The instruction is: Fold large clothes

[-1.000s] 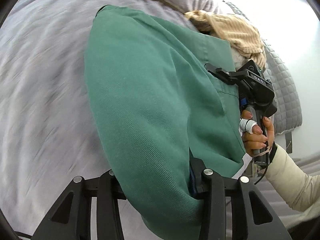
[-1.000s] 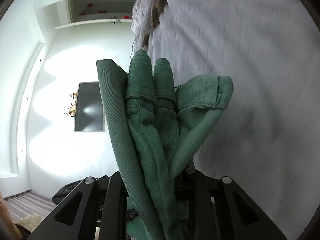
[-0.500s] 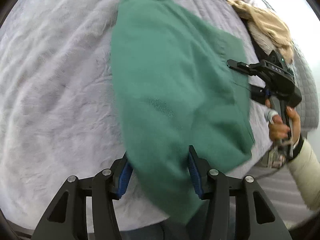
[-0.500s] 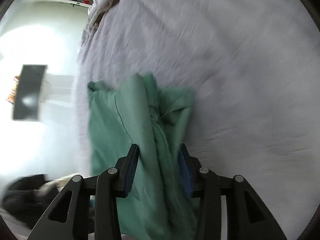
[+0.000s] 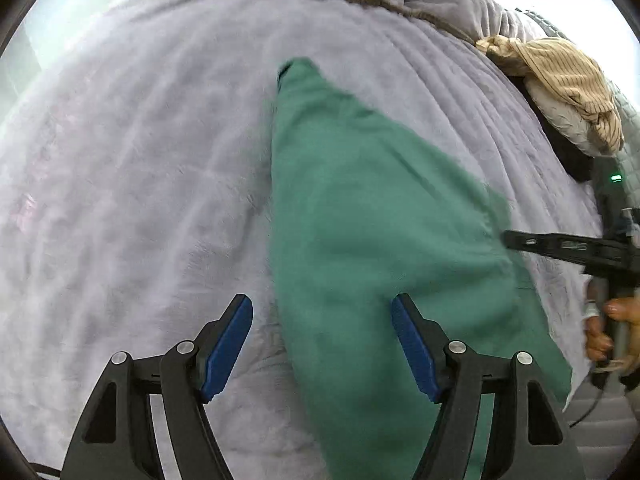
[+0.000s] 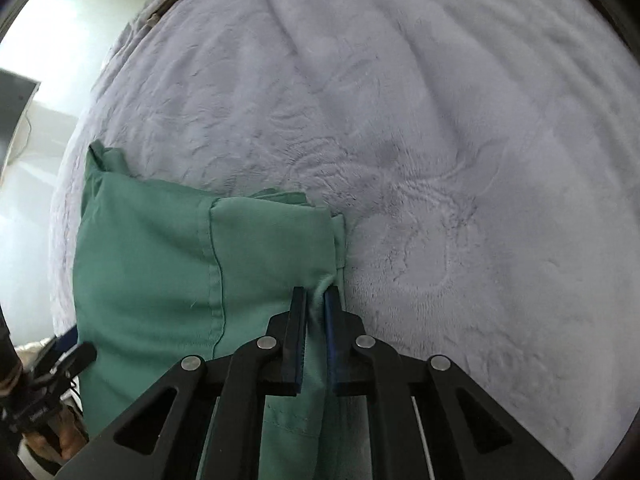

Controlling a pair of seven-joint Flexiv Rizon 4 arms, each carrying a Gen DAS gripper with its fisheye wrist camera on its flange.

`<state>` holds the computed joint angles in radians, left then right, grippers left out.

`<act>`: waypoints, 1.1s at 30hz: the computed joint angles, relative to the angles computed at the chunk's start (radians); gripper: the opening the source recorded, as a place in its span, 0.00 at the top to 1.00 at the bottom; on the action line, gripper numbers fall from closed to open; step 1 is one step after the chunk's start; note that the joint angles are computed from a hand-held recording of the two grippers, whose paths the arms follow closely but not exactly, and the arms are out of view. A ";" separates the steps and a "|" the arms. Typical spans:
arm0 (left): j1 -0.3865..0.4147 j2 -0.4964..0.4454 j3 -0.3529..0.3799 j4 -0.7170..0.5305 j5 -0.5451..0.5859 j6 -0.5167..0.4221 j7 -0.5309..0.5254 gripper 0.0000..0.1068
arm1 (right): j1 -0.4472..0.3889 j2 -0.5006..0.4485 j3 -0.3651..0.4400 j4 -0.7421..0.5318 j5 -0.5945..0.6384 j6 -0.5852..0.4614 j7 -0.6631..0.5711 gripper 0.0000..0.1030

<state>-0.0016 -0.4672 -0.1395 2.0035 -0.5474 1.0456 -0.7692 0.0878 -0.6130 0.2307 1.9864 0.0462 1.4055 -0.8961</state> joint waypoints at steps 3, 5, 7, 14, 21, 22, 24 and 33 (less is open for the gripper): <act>-0.014 -0.005 0.005 -0.004 0.012 0.005 -0.029 0.29 | -0.003 0.019 0.002 0.025 0.013 0.017 0.006 0.90; -0.019 0.014 0.027 0.000 0.045 -0.002 -0.049 0.29 | -0.055 0.061 0.053 0.047 0.049 -0.009 -0.010 0.88; -0.025 0.052 0.044 0.024 0.075 -0.002 -0.060 0.29 | -0.139 0.106 0.154 0.076 0.128 -0.002 -0.075 0.82; 0.004 0.194 0.085 0.125 0.102 -0.132 0.017 0.29 | -0.247 0.275 0.370 0.215 0.395 -0.021 -0.251 0.67; -0.005 0.249 0.127 0.208 0.156 -0.174 0.083 0.22 | -0.146 0.356 0.349 0.291 0.510 -0.072 -0.250 0.67; -0.008 0.249 0.132 0.220 0.167 -0.149 0.081 0.21 | -0.096 0.359 0.306 0.310 0.468 -0.069 -0.198 0.67; -0.007 0.254 0.129 0.244 0.154 -0.112 0.106 0.20 | -0.017 0.335 0.221 0.312 0.409 -0.079 -0.115 0.67; -0.008 0.258 0.131 0.266 0.148 -0.095 0.099 0.20 | 0.063 0.264 0.151 0.318 0.516 -0.047 -0.107 0.70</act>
<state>-0.0099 -0.2088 -0.0089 2.2696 -0.3998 0.9507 -0.6706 0.1511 -0.3486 0.3814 2.3045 0.5621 1.3583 -1.0029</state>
